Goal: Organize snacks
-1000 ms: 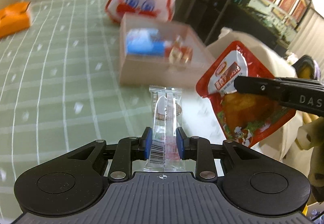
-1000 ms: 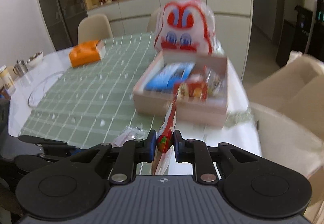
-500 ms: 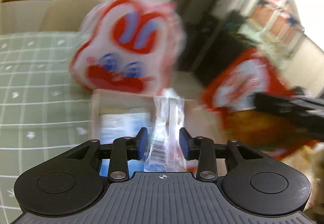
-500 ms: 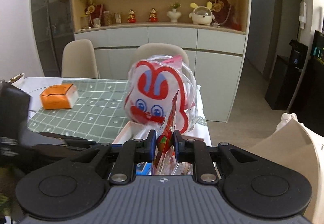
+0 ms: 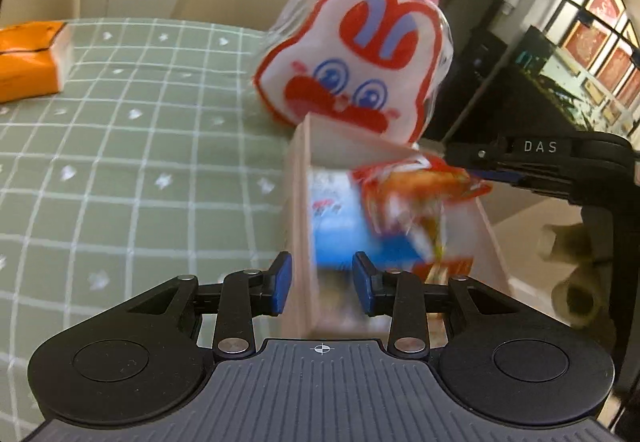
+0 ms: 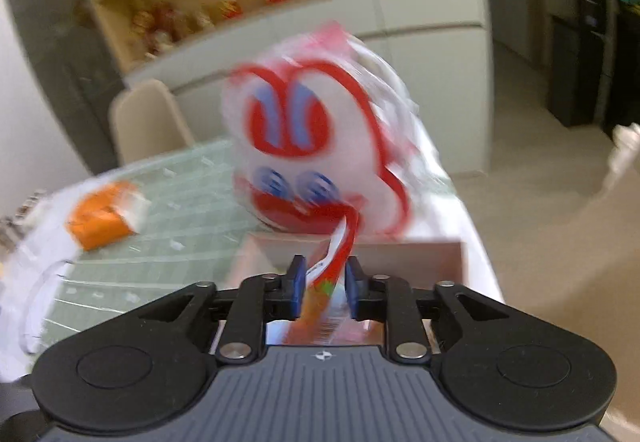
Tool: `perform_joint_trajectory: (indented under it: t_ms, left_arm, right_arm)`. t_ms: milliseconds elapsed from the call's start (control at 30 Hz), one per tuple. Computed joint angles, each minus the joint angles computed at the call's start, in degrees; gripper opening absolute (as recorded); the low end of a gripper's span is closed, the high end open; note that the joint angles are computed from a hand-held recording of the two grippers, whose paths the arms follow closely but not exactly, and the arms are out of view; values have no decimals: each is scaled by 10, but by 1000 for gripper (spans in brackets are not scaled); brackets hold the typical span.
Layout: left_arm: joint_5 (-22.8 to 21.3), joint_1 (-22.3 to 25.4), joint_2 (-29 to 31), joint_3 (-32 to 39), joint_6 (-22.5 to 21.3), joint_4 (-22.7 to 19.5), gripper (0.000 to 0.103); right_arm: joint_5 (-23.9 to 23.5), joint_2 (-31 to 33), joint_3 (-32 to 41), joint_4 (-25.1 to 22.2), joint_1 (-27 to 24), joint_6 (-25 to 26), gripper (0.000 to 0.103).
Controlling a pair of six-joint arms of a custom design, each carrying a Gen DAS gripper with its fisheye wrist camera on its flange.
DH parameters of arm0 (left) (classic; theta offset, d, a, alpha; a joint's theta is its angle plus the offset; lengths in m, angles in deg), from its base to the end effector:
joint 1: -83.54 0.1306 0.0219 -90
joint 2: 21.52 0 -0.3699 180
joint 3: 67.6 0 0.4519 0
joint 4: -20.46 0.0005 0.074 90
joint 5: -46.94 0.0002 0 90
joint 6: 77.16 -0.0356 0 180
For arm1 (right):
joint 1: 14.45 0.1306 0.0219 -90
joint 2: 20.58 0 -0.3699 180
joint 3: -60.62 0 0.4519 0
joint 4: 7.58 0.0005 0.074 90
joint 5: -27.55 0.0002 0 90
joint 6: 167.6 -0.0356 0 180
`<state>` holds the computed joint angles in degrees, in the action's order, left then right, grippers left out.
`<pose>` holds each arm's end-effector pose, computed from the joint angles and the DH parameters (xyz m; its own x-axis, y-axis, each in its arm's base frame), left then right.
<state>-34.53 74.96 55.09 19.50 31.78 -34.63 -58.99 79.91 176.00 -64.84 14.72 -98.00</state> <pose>0.4522 -0.0741 0.4959 -0.7385 -0.2132 -0.6397 0.0130 0.9440 -0.3296 0.5311 0.2934 0.5365 -0.7076 0.0035 -0.7066 -0.2144 0.9518 0.2194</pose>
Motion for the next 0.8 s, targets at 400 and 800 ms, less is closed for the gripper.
perform_joint_trajectory:
  t_ms: [400, 800]
  left_arm:
    - [-39, -3, -219, -195, -128, -13, 39]
    - [-65, -14, -360, -302, -142, -8, 40]
  right_arm:
    - [172, -227, -276, 27, 119, -81, 64]
    - [268, -228, -335, -34, 286, -251, 67]
